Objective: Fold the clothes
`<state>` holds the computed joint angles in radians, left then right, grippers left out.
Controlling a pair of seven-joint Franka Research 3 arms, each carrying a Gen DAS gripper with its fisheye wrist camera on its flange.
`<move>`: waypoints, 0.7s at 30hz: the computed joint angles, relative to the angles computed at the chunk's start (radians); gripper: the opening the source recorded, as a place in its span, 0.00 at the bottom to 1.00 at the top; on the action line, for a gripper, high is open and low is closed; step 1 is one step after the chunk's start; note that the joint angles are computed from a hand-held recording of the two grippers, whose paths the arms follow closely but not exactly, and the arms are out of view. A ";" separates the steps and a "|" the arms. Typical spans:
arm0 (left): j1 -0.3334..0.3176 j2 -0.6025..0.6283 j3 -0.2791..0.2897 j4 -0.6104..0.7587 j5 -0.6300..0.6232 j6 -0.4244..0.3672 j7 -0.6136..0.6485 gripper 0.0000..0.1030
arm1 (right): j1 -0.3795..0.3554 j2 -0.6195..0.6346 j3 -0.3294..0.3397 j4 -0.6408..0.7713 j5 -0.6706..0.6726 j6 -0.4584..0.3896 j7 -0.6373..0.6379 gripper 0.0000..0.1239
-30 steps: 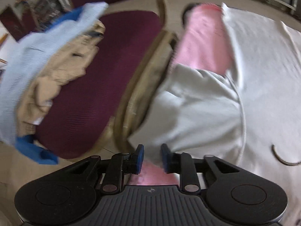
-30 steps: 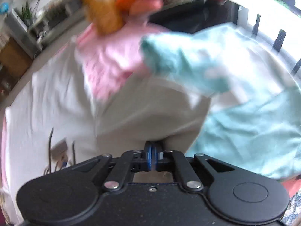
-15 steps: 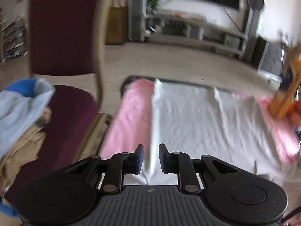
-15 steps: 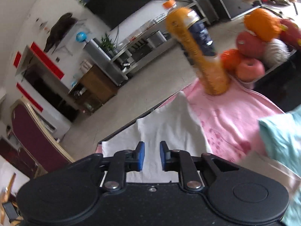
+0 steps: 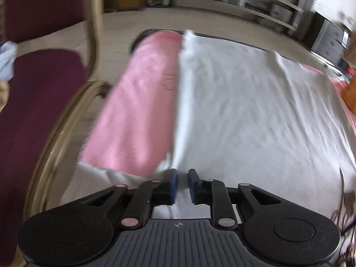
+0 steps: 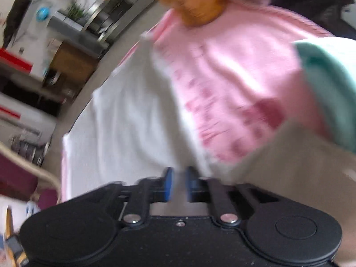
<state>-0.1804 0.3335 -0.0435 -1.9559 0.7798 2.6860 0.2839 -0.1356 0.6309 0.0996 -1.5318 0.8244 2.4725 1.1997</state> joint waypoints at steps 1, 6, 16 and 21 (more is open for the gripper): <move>-0.016 -0.005 0.014 0.000 0.025 -0.028 -0.037 0.12 | 0.009 -0.009 -0.013 -0.018 -0.001 0.041 0.019 0.00; -0.065 -0.033 0.028 0.006 0.182 -0.184 -0.210 0.11 | 0.002 -0.054 -0.013 -0.097 0.026 0.192 0.060 0.03; 0.002 -0.009 -0.026 0.042 0.180 -0.095 -0.160 0.15 | -0.036 -0.090 0.076 -0.120 0.267 0.272 -0.267 0.05; -0.012 0.122 -0.013 0.233 0.135 -0.064 -0.001 0.15 | -0.012 0.011 0.077 0.062 0.255 0.178 -0.225 0.09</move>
<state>-0.1925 0.4552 -0.0561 -1.7225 0.9143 2.6217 0.2830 -0.1476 0.6423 0.1762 -1.4702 1.0789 2.6505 0.9748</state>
